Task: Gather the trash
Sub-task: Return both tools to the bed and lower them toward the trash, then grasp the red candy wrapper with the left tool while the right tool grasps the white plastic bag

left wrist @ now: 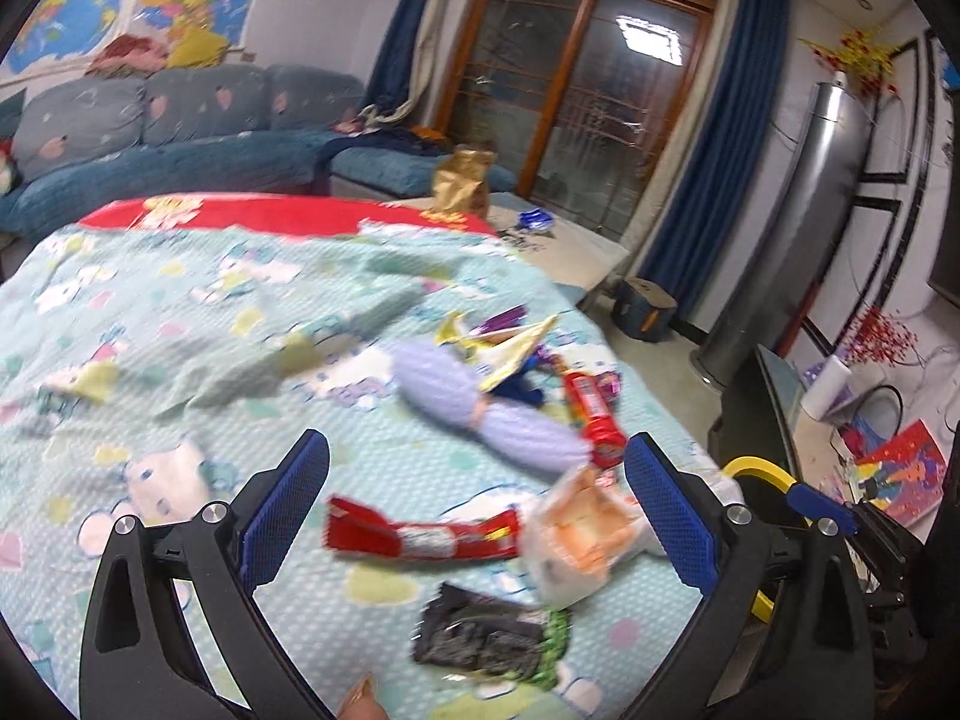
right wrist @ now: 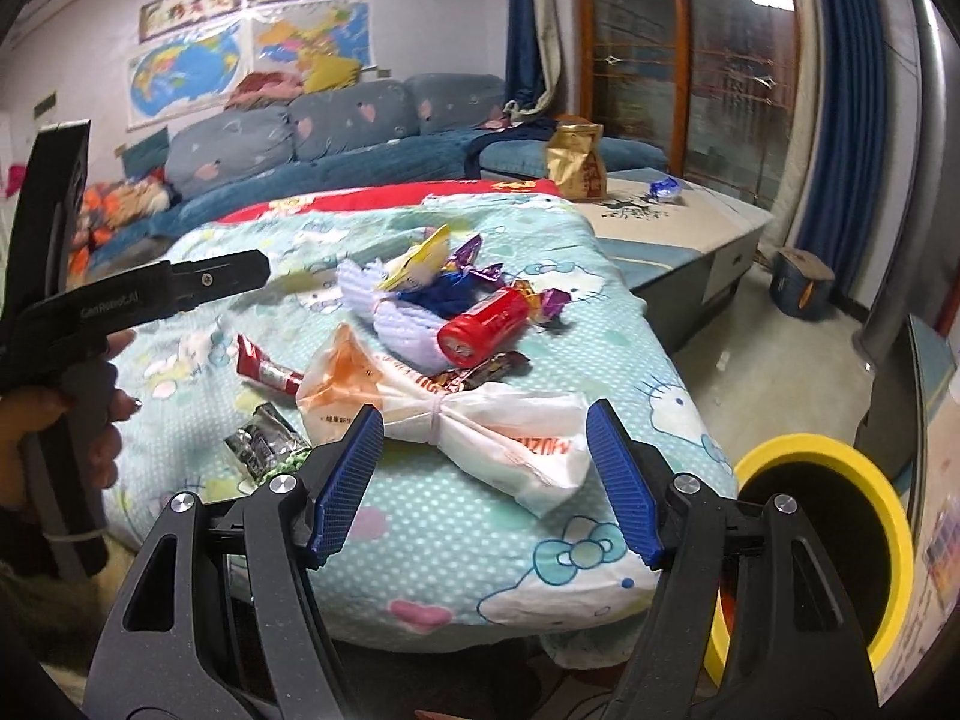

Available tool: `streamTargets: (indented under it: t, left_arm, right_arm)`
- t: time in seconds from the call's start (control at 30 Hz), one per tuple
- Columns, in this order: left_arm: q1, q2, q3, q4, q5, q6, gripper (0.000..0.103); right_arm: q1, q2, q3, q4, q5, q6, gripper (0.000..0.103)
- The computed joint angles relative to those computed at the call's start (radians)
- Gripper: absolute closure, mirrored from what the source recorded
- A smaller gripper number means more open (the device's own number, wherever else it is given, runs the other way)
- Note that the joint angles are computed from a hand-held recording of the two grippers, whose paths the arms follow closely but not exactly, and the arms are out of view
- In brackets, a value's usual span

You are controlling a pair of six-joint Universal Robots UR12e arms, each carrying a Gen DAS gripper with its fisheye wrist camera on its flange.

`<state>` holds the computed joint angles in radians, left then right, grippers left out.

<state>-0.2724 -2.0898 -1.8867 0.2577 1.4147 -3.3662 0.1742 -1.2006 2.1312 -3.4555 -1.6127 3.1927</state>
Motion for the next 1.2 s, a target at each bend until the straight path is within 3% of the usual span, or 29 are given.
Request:
streamTargets:
  t: [0.23,0.7,0.77,0.93,1.0,1.2]
  left_arm:
    - [0.025,0.005,-0.025,-0.048,0.003,-0.04,0.007]
    - [0.068,-0.052,-0.005,-0.091,-0.134,-0.183,0.008]
    - [0.067,-0.059,0.002,-0.087,-0.141,-0.188,0.014]
    - [0.064,-0.07,0.018,-0.091,-0.163,-0.201,0.05]
    - [0.064,-0.072,0.021,-0.096,-0.168,-0.198,0.06]
    - [0.062,-0.074,0.026,-0.073,-0.17,-0.185,0.078]
  right_arm:
    - [0.006,0.027,-0.032,0.044,-0.04,-0.033,0.04]
    - [-0.03,0.063,-0.074,0.128,0.002,0.014,0.04]
    - [-0.037,0.067,-0.079,0.136,0.022,0.028,0.04]
    - [-0.061,0.073,-0.082,0.154,0.108,0.103,0.042]
    - [-0.061,0.077,-0.08,0.143,0.114,0.111,0.048]
    - [-0.072,0.075,-0.071,0.115,0.146,0.152,0.07]
